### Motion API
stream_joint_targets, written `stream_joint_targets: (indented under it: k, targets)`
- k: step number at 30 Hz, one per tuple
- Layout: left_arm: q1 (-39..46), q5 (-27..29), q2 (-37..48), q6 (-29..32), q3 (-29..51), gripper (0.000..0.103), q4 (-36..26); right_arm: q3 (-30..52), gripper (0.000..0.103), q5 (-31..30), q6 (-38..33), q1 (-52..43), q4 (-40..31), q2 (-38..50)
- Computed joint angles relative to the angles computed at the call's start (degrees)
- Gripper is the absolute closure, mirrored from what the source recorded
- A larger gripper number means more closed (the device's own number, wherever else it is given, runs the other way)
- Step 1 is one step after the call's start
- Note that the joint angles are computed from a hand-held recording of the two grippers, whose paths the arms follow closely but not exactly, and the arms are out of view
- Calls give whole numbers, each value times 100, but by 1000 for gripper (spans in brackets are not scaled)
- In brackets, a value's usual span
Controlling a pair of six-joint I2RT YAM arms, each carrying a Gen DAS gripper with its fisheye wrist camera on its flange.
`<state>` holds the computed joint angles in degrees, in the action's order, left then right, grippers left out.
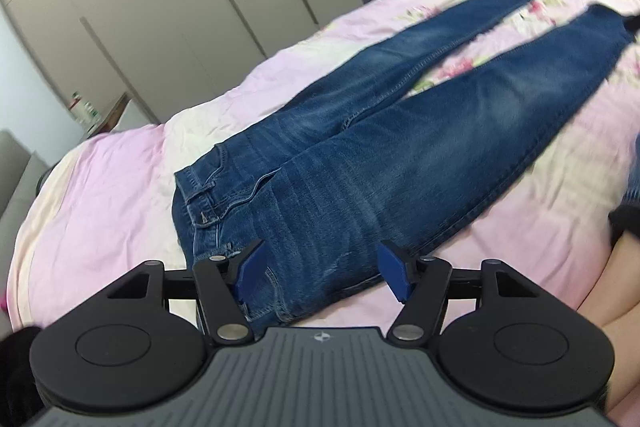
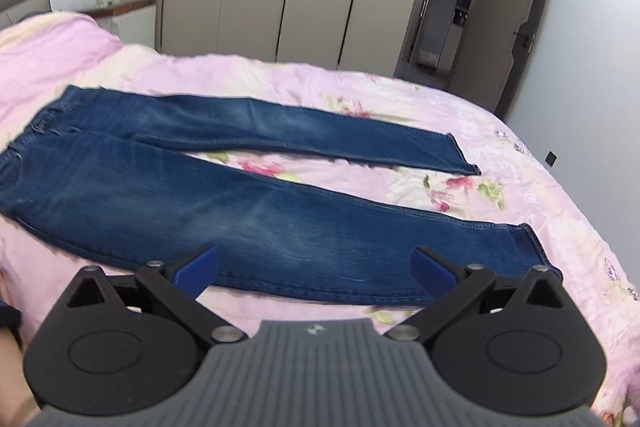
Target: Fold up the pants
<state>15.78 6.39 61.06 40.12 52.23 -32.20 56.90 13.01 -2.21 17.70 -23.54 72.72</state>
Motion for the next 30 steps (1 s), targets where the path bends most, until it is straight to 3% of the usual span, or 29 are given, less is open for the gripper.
stream_joint_targets:
  k: [5, 8, 11, 13, 16, 21, 26, 30]
  targets:
    - [609, 740, 1285, 1073, 1121, 34, -601, 846, 14, -683, -444, -1002, -378, 838]
    - [775, 752, 1975, 1720, 1787, 38, -1045, 1369, 14, -1038, -612, -1434, -637, 1346]
    - [799, 579, 2495, 2307, 2186, 38, -1195, 1789, 20, -938, -941, -1627, -776, 1898]
    - [767, 452, 2792, 2641, 2351, 38, -1256, 2074, 32, -772, -1283, -1731, -832, 2340]
    - [668, 239, 3264, 2973, 2580, 37, -1401, 2554, 38, -514, -1729, -1862, -886, 3083]
    - [463, -281, 3765, 3600, 2422, 32, -1016, 2834, 38, -260, -2852, -1933, -640, 3895]
    - [449, -332, 4213, 3915, 2518, 24, -1050, 2656, 30, -70, -3834, -1847, -391, 4231]
    - [518, -480, 4408, 4188, 2600, 24, -1083, 2484, 28, 47, -4075, -1862, -101, 4349]
